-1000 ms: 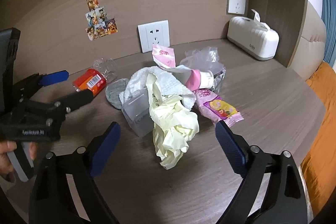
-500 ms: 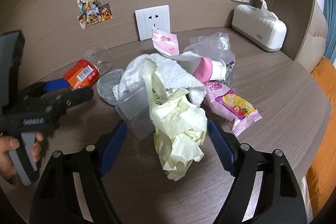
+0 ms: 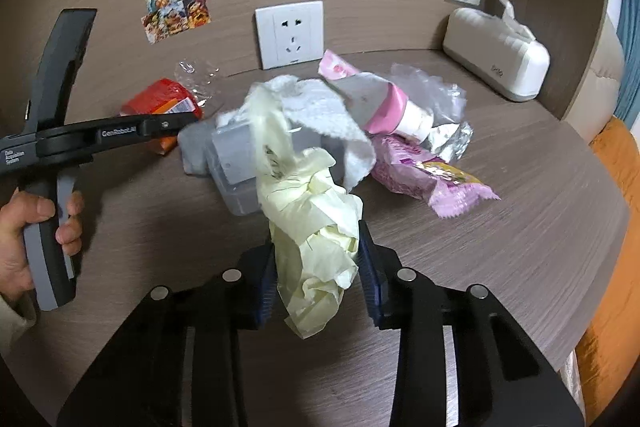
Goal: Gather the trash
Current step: 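Grasp the orange-labelled bottle with the left tool while the right tool grasps the yellow glove, then carry the bottle and glove over the white bin and open both tools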
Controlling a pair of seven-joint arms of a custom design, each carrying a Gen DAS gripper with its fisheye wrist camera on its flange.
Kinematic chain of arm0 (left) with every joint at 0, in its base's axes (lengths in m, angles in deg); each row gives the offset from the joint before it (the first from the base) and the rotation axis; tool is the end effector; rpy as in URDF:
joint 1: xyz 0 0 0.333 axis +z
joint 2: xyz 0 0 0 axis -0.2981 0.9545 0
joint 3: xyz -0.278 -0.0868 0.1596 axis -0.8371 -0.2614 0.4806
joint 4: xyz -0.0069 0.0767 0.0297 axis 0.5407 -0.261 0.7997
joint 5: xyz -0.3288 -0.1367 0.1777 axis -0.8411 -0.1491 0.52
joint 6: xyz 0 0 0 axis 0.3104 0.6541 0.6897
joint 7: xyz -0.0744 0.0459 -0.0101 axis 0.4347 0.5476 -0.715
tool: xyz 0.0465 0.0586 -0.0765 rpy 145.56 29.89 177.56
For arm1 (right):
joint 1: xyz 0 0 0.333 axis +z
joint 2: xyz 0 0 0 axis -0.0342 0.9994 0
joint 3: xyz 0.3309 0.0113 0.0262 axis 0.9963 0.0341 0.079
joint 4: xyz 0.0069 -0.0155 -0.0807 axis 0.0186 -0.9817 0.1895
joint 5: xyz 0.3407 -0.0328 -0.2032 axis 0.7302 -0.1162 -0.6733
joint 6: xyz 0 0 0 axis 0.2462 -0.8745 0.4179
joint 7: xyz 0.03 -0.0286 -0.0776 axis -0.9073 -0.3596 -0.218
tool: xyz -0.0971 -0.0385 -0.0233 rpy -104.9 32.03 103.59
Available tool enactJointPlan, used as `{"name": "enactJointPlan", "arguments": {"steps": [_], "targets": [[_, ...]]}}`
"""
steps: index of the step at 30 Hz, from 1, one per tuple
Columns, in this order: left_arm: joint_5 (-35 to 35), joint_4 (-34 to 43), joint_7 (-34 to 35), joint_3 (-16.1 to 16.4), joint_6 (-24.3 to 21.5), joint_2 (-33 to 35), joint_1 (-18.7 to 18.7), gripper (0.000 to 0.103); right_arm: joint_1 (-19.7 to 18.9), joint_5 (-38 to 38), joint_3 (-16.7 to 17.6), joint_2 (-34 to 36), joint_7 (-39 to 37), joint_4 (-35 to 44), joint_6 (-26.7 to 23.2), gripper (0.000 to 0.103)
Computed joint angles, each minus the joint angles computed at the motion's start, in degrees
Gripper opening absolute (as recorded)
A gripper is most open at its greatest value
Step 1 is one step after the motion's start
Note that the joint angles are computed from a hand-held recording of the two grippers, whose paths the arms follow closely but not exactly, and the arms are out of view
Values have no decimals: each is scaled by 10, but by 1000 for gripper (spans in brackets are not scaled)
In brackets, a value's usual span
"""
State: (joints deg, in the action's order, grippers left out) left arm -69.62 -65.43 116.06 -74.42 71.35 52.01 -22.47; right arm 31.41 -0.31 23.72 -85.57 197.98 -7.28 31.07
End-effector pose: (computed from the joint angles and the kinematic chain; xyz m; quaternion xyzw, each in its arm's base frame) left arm 0.4542 -0.1425 0.9073 -0.6220 0.6847 -0.3616 0.1162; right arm 0.3615 0.3260 0.9299 -0.7392 0.5700 -0.2145 0.2877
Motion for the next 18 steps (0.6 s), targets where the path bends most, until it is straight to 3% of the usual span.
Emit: {"name": "enactJointPlan", "arguments": {"steps": [7, 18], "targets": [[30, 41, 9, -6, -12, 5, -1, 5, 3, -7, 2, 2, -1, 20, 11, 36], [96, 199, 3, -37, -100, 44, -28, 5, 7, -23, 2, -11, -16, 60, 17, 36]]}}
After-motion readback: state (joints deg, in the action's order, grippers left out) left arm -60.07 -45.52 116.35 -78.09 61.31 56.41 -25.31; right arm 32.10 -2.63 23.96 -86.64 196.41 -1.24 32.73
